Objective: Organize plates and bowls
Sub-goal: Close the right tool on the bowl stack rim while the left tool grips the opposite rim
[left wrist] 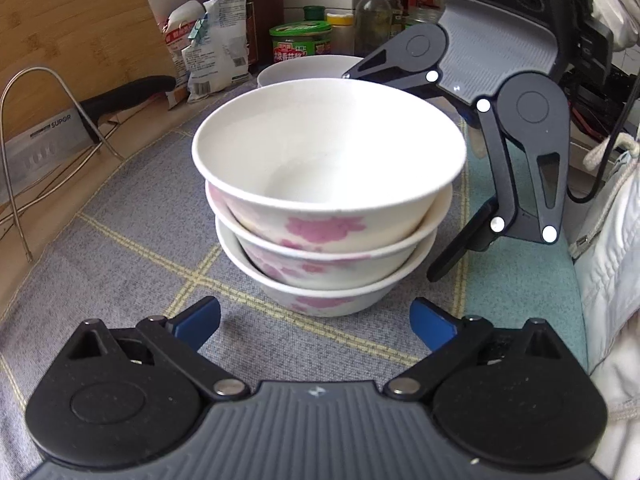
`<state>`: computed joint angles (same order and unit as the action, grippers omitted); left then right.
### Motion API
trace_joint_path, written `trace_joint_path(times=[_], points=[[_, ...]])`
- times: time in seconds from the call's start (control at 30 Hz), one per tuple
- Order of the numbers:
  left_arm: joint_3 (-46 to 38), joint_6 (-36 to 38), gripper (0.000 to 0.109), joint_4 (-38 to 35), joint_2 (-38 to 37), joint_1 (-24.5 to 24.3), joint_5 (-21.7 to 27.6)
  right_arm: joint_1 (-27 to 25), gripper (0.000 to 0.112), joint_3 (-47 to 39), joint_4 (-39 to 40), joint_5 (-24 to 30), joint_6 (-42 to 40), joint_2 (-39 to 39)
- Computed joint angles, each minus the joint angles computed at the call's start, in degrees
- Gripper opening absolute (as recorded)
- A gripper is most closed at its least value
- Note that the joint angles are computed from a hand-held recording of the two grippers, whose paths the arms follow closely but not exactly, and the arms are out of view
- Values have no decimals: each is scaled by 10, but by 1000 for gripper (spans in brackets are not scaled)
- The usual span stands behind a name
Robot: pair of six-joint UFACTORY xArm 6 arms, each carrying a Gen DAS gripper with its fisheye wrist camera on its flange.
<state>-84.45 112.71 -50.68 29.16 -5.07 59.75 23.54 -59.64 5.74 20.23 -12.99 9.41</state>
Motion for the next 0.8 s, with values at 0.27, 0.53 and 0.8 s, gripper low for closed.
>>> trace_joint_path(times=[0.27, 0.53, 0.8], points=[[-37, -2, 90, 6, 19, -1, 40, -11, 89, -25, 103, 32, -128, 9], [-35, 6, 84, 4, 16, -3, 37, -11, 86, -42, 137, 59, -161, 9], [-21, 13, 84, -2, 7, -7, 22, -8, 86, -42, 96, 59, -127, 5]])
